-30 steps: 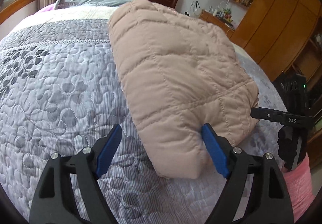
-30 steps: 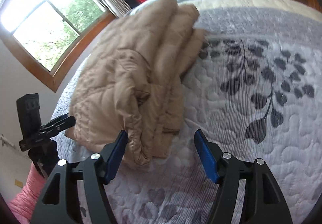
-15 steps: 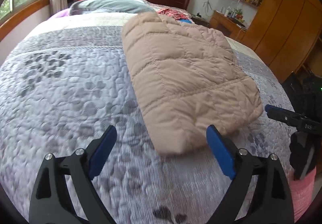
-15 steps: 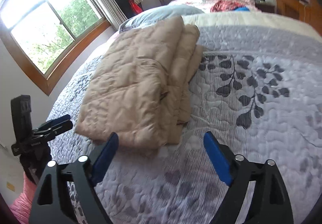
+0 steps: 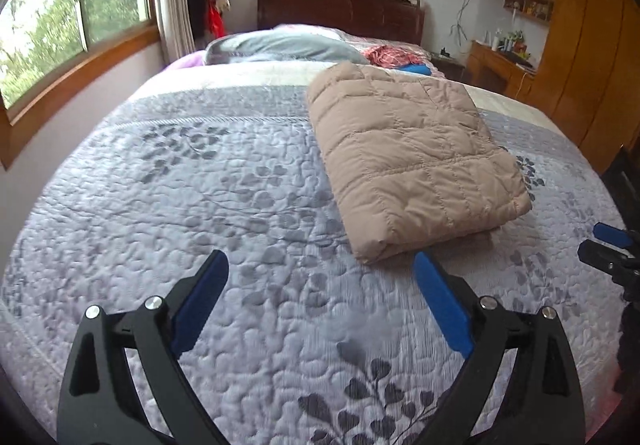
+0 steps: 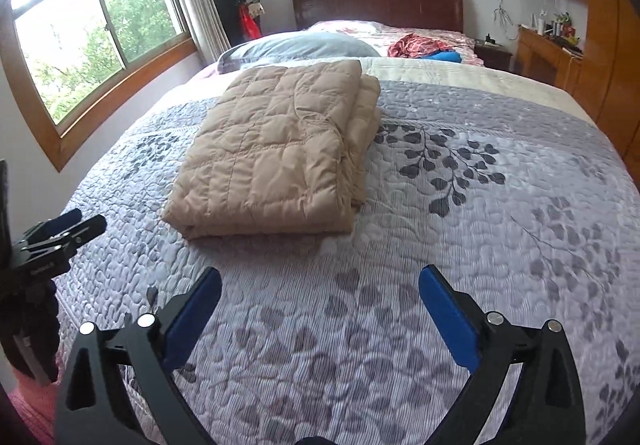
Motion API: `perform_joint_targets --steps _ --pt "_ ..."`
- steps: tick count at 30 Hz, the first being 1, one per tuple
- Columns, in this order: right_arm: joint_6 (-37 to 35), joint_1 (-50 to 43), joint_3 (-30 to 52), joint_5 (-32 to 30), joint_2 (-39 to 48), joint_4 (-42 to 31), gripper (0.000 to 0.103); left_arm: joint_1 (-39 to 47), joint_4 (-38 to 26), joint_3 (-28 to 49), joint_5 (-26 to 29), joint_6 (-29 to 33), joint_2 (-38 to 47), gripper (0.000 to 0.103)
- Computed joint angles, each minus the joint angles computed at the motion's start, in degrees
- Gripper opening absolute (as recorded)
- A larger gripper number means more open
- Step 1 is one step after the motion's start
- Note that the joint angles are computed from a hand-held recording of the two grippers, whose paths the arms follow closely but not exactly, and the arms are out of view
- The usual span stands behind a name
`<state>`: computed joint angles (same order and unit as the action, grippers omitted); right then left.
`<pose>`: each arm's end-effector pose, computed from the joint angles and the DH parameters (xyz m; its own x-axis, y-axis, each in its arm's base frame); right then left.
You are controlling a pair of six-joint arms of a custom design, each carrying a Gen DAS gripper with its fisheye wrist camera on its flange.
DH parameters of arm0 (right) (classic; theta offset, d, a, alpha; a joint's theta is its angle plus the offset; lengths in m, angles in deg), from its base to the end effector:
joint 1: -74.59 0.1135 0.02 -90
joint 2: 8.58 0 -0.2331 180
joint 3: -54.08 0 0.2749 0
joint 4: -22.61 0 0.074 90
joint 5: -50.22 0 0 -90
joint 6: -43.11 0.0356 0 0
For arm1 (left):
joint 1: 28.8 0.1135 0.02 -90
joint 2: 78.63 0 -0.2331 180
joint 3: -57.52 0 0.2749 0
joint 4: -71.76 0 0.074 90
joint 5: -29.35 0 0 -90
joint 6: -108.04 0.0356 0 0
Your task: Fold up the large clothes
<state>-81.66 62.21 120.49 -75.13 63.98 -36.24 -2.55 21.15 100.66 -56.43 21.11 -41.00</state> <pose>0.2652 -0.0371 0.2131 -0.6907 -0.3246 -0.6462 -0.5574 0.8083 0.1897 0.1683 0.0801 0.2047 -0.6555 -0.2637 -0.7077 -0.3599 0.9329 -0.0142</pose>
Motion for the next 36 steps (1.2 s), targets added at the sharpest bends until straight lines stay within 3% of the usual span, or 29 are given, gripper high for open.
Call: perform_joint_targets --steps 7,16,25,36 --pt "-2.1 -2.3 -4.3 -1.6 -7.6 -3.2 0.099 -2.7 -8.7 -2.8 -3.1 -1.1 -13.4 0.095" --pt "-7.5 -5.9 -6.6 -4.9 -13.2 -9.7 0.099 -5.2 -17.3 -3.9 -5.8 -3.0 -24.8 0.096" --pt "-10.4 -8.6 -8.3 -6.1 -16.6 -12.9 0.099 -9.3 -22.5 -3.4 -9.0 -5.3 -30.7 0.096" --pt "-10.6 -9.2 -8.3 -6.1 -16.5 -13.0 0.099 -11.8 -23.6 -3.3 -10.8 -6.5 -31.7 0.096"
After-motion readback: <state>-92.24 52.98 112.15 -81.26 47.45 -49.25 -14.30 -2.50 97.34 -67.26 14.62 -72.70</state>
